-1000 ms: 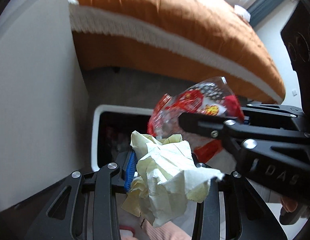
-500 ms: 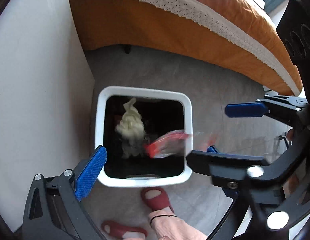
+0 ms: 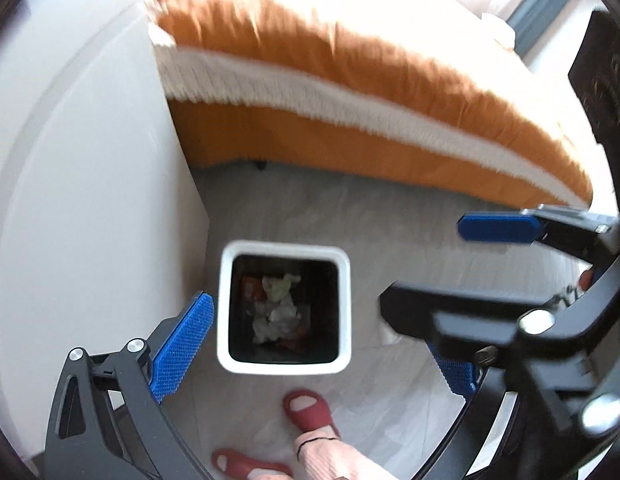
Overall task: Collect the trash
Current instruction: 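Move both tools back over the desk toward the tube and chip bag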
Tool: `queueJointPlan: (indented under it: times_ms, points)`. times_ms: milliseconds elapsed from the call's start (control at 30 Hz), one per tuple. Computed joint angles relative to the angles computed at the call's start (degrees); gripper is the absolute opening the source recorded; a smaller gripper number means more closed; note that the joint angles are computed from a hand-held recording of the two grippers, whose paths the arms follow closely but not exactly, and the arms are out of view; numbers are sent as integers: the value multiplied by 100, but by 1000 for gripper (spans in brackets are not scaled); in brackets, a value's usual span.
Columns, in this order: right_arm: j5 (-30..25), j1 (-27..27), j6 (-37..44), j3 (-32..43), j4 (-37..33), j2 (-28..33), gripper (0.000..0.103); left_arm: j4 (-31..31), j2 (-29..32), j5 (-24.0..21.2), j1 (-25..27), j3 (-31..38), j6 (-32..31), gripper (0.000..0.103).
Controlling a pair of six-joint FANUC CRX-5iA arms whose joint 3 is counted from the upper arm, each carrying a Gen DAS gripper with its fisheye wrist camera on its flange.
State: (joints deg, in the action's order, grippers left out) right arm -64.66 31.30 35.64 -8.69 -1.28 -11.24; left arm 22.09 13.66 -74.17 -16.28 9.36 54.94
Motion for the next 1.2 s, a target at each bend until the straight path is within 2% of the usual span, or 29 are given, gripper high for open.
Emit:
queueJointPlan:
  times_ms: [133,267,333,433,567,733,900,1033,1100,1200]
  points:
    - [-239,488,-517,361,785,-175,98,245,-449,-149,178,261,59,99]
    - [-243,930,-851,766,1583,-347,98,616,-869,-246,480,522,52,99]
    - [-169,1090,-807,1059,1798,-303,98,827,-1073,-310,736,680,53,99]
    - [-107,1259,-322,1704,1943,8,98,1028,-1308,-472,1194,886,20,99]
    - [-30,1453,516,2578,1941,595,98,869,-1561,-550,1846,1169,-57,99]
    - [-224,1675,1753,4012,1571,1549,98,355,-1724,-468,2800,1514,89,98]
    - [-636,1786,2926,5622,961,2589,98,-64,-1698,-278,3591,1764,394,98]
    - [-1140,1925,3362,6743,864,3360,98,-394,-1470,-150,4077,2008,550,98]
    - [-1291,1978,3450,7025,813,3574,98,-400,-1398,-102,4282,2000,485,98]
    - [-1377,2045,3529,7008,757,3648,98,-316,-1264,-62,4524,2037,273,98]
